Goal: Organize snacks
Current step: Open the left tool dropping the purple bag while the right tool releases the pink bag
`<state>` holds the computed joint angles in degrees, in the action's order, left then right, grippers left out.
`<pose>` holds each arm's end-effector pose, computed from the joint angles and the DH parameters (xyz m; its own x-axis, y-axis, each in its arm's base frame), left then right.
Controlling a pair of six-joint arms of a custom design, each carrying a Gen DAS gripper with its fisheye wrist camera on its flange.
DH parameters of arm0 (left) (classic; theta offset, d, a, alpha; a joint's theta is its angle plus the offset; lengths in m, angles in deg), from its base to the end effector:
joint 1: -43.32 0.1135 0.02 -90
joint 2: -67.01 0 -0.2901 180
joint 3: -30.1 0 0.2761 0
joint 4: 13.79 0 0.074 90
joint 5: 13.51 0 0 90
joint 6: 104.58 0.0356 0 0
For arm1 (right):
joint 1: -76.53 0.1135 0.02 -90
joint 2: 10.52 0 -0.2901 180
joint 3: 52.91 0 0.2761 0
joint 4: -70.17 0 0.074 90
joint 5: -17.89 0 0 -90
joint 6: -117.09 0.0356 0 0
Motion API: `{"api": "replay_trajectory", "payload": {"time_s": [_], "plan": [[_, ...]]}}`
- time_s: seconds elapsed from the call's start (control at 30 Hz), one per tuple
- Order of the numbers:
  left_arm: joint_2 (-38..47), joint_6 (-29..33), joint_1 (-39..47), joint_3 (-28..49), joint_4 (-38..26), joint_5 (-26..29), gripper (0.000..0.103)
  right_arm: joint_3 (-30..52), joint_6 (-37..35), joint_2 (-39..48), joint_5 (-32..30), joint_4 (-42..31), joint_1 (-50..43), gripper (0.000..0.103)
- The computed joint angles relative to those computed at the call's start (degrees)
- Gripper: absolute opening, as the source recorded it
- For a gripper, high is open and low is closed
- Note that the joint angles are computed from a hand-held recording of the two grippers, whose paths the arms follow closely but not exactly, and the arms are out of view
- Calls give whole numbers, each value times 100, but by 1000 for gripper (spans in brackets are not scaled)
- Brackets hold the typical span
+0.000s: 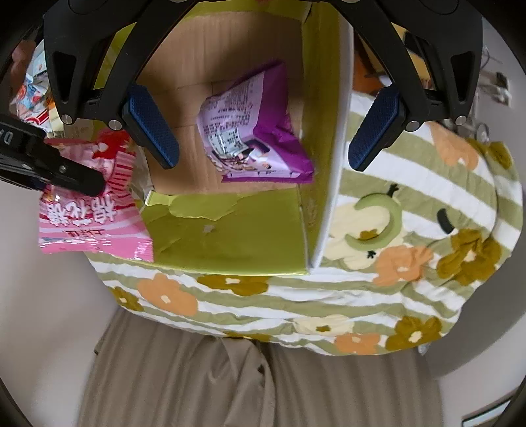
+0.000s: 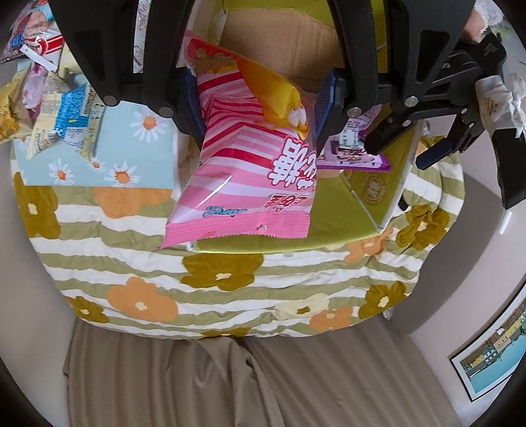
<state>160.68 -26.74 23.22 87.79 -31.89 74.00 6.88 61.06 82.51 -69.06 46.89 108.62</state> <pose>0.3069 -0.1107 0.1521 -0.8107 0.0726 -0.5809 0.1520 0.9843 -0.0892 0.2778 0.1720 0.1605 -0.8686 0.1140 -0.4823 -0.0245 0.9621 0.2714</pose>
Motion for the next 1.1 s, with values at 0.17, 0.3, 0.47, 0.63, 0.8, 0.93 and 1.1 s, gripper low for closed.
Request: {"api": "replay_trajectory", "payload": {"time_s": [0.17, 0.3, 0.47, 0.63, 0.8, 0.93, 1.1], "plan": [[-471, -281, -115, -182, -241, -253, 102, 207, -181, 178, -250, 28, -86, 54], [-562, -357, -164, -191, -347, -407, 102, 397, -330, 453, -508, 182, -232, 55], [-618, -412, -133, -250, -330, -450, 102, 704, -520, 941, -643, 311, -244, 94], [-673, -379, -64, -356, -310, -474, 102, 703, -771, 1008, -221, 278, -138, 103], [-861, -418, -9, -509, -266, -415, 102, 437, -717, 705, -344, 323, -202, 103], [-1121, -389, -51, -643, -287, -437, 102, 223, -607, 337, -223, 311, -88, 103], [-1561, -348, -153, -817, -410, -427, 102, -138, -349, -203, 39, 324, 177, 103]]}}
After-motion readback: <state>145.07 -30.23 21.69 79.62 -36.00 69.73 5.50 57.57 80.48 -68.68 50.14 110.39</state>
